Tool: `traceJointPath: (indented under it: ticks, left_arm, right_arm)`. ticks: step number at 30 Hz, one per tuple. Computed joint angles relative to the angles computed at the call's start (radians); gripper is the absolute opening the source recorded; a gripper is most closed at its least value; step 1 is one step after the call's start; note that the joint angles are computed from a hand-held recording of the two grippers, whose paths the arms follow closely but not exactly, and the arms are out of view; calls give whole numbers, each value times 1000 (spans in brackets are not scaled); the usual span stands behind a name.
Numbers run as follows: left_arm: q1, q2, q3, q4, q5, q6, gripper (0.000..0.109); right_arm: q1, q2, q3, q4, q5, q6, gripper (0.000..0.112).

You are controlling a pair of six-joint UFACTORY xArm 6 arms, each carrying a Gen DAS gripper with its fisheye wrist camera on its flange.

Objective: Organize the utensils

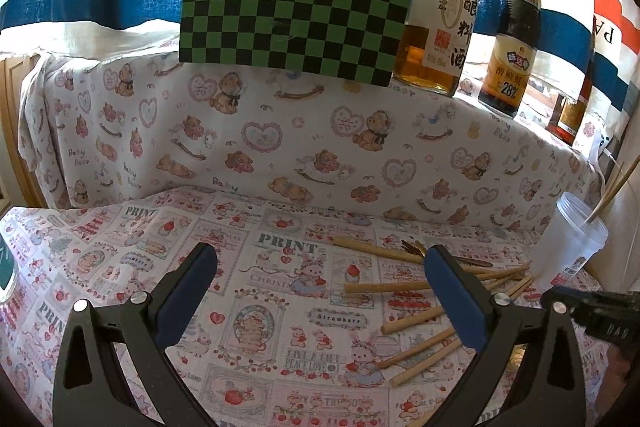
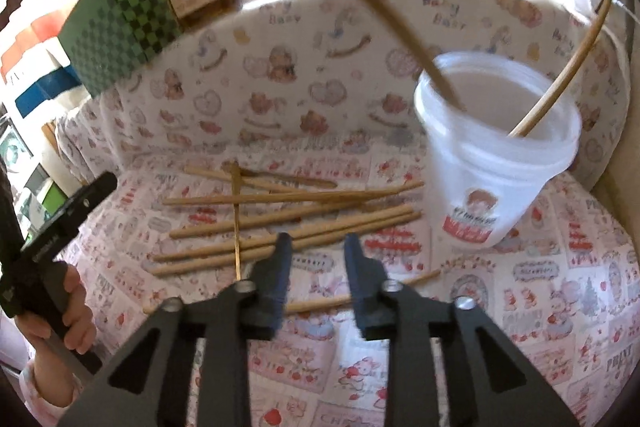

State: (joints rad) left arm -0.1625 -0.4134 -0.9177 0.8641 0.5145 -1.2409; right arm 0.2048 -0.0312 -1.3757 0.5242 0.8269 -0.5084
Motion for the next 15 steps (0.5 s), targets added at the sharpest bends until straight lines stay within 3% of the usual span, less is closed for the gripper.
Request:
traceJointPath:
  ticks: [12,15]
  left_arm:
    - [-1,1,-1,13,0,2,103]
    - [-2,1,-1,14,1,3,103]
  right_arm:
    - [84,-29,65,-86,30,-31,33]
    - [97,-40,88,-117,2,-47,34]
